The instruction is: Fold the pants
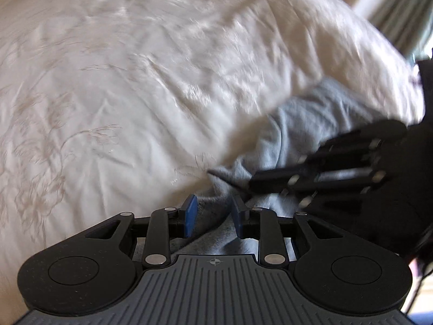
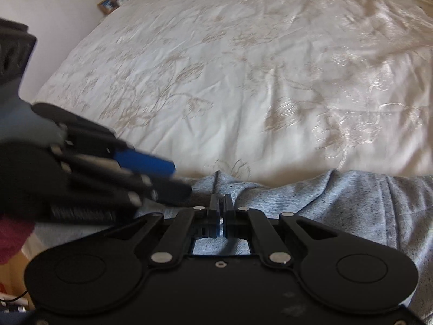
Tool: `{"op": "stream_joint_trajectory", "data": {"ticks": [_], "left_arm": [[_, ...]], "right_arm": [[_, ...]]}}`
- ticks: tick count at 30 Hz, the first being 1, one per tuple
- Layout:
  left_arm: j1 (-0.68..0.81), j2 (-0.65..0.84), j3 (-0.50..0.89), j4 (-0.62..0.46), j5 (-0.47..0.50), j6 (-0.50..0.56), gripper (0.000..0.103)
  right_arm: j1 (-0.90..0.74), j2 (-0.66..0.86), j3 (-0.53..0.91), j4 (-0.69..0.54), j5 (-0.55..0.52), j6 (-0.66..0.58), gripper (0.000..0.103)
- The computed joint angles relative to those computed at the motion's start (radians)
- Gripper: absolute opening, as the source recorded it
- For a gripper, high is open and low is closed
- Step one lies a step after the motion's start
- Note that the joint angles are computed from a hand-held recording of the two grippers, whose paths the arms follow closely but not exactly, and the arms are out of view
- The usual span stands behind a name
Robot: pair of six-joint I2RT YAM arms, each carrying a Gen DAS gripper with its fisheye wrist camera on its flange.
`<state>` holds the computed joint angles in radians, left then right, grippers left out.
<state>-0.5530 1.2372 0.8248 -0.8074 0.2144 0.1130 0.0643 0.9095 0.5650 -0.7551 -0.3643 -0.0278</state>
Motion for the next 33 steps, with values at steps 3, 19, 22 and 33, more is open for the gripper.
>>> {"op": "stream_joint_trajectory", "data": {"ticks": [3,19,22,33], "left_arm": [[-0.013,0.07,0.008,0.002,-0.015,0.021,0.027],[0.118,0.416,0.179,0.014,0.159,0.076,0.029],[0.182,0.507,0.237,-0.081,0.281,0.14,0.04],[0.089,0.297,0.155,0.125,0.128,0.061,0.004]], "right_arm": [[-0.065,-0.017,0.004,-0.032,-0.031,-0.027,0.003],[-0.249,-0.133,-0.071,-0.147,-0.086,-0.072,0.006],[-0.258,-0.15,-0.08,-0.15,-0.097,-0.064,0.008],[-0.312,-0.204,-0.079,-0.204,-0.123,-0.043,0.011]]}}
